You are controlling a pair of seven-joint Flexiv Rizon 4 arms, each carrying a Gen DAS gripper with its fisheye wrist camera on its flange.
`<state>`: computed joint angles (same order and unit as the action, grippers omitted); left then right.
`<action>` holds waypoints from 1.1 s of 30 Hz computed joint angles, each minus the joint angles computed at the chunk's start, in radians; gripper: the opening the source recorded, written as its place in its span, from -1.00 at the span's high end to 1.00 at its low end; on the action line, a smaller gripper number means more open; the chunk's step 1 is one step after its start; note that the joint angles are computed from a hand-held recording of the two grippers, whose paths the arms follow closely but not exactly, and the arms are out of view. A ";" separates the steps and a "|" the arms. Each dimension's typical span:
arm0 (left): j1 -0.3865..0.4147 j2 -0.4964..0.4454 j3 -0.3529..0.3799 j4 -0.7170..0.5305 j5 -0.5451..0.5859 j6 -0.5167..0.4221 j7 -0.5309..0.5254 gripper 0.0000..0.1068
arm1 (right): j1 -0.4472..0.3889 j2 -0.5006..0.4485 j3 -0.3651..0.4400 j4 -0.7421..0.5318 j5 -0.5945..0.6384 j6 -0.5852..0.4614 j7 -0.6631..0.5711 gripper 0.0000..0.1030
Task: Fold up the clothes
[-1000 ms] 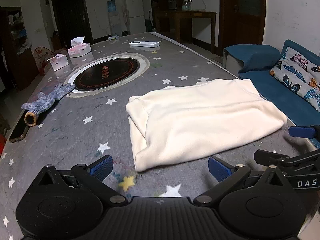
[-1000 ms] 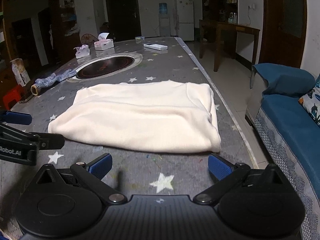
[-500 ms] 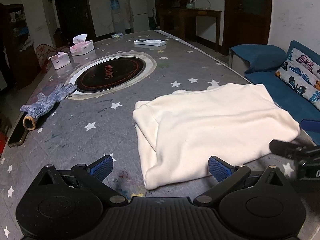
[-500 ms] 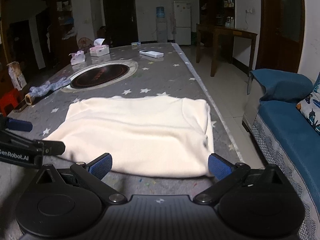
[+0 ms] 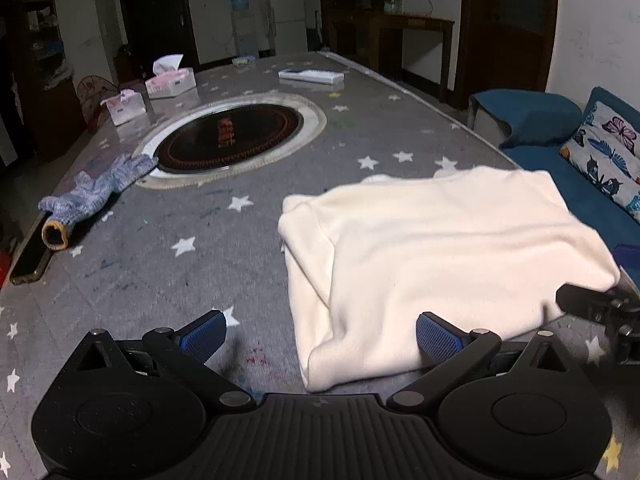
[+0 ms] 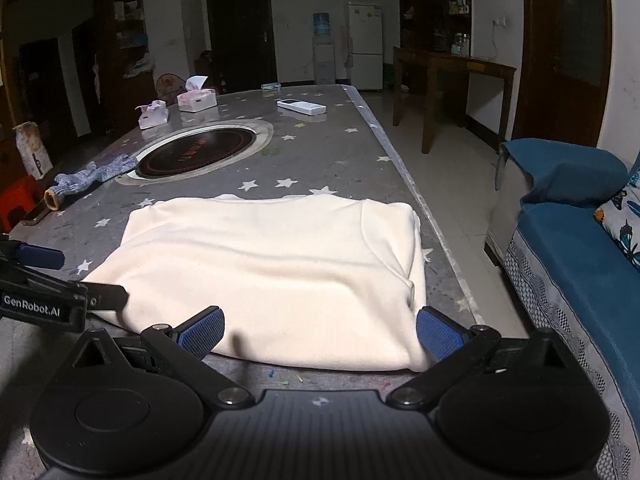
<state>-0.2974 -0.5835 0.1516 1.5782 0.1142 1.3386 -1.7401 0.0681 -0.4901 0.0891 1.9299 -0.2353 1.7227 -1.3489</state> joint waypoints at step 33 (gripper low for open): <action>-0.009 0.000 0.004 -0.015 0.015 -0.001 -0.014 -0.93 | -0.030 0.005 0.040 0.013 -0.006 0.034 -0.016 -1.00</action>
<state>-0.3067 -0.5839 0.1560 1.5634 0.1292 1.3375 -1.7540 0.0377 -0.4852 0.1286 1.9428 -0.2417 1.7564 -1.3652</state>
